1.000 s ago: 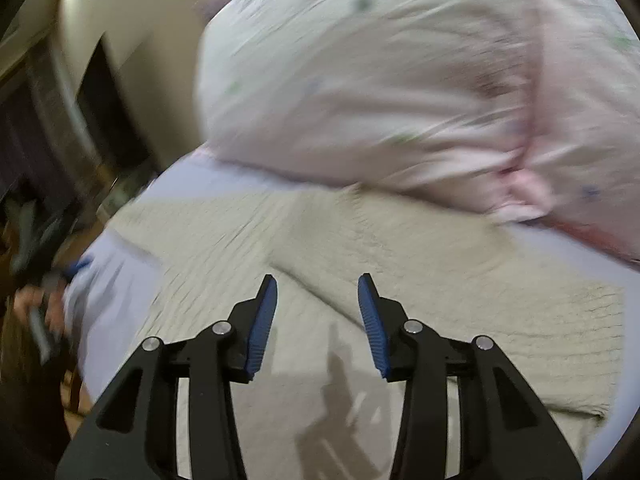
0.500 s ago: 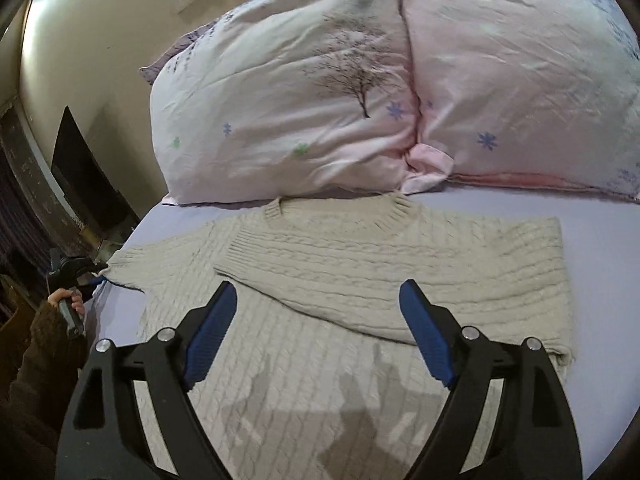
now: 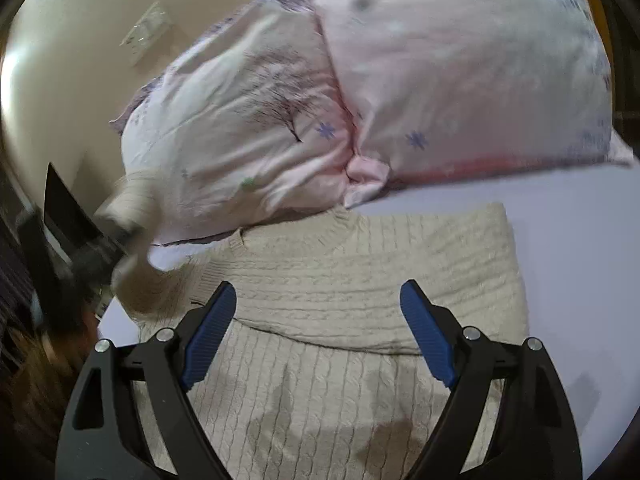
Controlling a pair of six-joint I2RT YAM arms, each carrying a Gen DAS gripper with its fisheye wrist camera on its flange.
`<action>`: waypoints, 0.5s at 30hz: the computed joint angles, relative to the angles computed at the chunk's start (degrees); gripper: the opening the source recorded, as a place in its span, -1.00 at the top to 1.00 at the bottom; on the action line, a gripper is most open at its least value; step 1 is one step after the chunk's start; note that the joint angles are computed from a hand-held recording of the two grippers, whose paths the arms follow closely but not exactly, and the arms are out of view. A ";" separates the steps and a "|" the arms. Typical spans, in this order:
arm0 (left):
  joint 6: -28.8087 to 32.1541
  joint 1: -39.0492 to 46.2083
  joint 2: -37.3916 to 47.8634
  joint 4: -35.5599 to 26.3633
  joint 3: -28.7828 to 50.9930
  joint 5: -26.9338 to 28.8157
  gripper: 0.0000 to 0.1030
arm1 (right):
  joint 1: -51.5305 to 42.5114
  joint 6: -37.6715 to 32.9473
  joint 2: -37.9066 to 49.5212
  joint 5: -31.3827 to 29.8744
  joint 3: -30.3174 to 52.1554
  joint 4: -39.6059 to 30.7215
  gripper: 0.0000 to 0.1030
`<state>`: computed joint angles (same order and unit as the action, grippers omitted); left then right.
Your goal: Fold small clothes
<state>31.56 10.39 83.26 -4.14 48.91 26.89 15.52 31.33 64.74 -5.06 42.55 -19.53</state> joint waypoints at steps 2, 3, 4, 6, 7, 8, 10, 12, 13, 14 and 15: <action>5.85 -9.64 -0.49 0.02 -6.46 -6.77 0.85 | -2.43 0.71 1.22 -2.74 -0.45 0.16 -0.63; 7.40 -11.80 -0.72 0.73 -8.56 -8.61 0.85 | -3.65 0.89 1.89 -3.87 -0.33 -0.31 -0.61; 8.42 -12.87 -1.82 1.81 -10.94 -9.32 0.85 | -4.71 0.86 2.31 -4.74 -0.28 -0.75 -0.58; 11.27 -9.68 -4.74 2.09 -12.86 -6.41 0.83 | -6.68 0.16 3.19 -6.13 0.14 -1.58 -0.50; 12.00 -7.39 -6.45 1.90 -13.32 -4.49 0.81 | -7.09 0.06 3.71 -6.49 0.28 -1.65 -0.44; 12.75 -4.11 -7.84 0.93 -13.15 -2.18 0.76 | -7.70 0.05 4.70 -7.32 0.60 -1.68 -0.39; 14.34 3.24 -7.16 -4.66 -9.62 2.48 0.42 | -9.36 1.24 8.52 -10.66 1.58 -0.86 -0.24; 14.96 7.85 -5.11 -8.54 -6.75 3.61 0.31 | -11.04 3.55 13.55 -14.04 2.67 0.94 -0.13; 15.44 9.41 -4.61 -9.87 -6.08 3.61 0.31 | -11.66 4.91 15.99 -15.56 3.42 1.68 -0.04; 16.62 12.21 -2.54 -11.62 -4.39 3.62 0.31 | -12.15 6.35 18.20 -16.86 4.22 2.21 -0.02; 17.51 14.34 -1.10 -13.41 -3.11 3.77 0.31 | -12.69 8.20 20.81 -18.89 4.91 3.78 -0.01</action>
